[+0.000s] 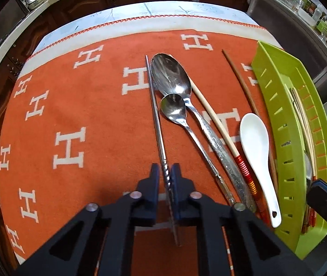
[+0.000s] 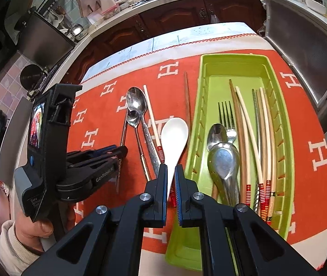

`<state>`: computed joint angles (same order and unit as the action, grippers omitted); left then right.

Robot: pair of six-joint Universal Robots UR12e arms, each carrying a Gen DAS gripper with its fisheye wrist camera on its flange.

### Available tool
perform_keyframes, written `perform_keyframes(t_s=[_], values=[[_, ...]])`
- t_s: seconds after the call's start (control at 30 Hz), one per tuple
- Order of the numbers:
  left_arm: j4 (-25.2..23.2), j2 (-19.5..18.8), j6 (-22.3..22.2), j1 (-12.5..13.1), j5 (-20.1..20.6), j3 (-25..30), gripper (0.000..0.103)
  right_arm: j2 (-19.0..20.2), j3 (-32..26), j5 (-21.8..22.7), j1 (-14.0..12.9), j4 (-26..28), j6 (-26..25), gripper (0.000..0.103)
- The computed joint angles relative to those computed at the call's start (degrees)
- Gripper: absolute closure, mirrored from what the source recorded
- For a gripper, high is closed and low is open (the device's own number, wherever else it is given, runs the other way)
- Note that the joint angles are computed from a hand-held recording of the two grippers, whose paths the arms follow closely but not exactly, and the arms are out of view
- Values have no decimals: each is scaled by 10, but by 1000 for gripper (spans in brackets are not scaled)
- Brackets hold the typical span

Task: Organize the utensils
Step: 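Grasp a small metal spoon with the right tool while the left tool grasps a twisted metal chopstick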

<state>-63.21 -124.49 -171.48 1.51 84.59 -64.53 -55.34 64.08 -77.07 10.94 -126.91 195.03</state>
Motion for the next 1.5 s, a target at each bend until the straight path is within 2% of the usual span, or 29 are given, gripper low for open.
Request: perform_keyframes(t_s=[0.2,0.53,0.73,0.83,1.03,1.27,1.4,1.5], values=[[1,10,-24,20,-50,-14,99,20,-32,15,7,18,-28,96],[43,34,-51,54,-89,-47,99,77,-118,15,25,83,-53,96],[45,38,-58,68,-109,-50,99,125,-191,-17,37,147,-70,96],[45,37,-61,72,-116,-51,99,140,-212,-41,42,152,-77,96],[42,32,-61,77,-131,-49,99,166,-259,-56,47,190,-93,96],[36,30,-63,80,-139,-48,99,192,-302,-103,59,202,-133,94],[35,30,-63,80,-141,-48,99,189,-294,-136,67,184,-138,99],[35,32,-67,82,-151,-50,99,177,-274,-87,59,175,-111,99]])
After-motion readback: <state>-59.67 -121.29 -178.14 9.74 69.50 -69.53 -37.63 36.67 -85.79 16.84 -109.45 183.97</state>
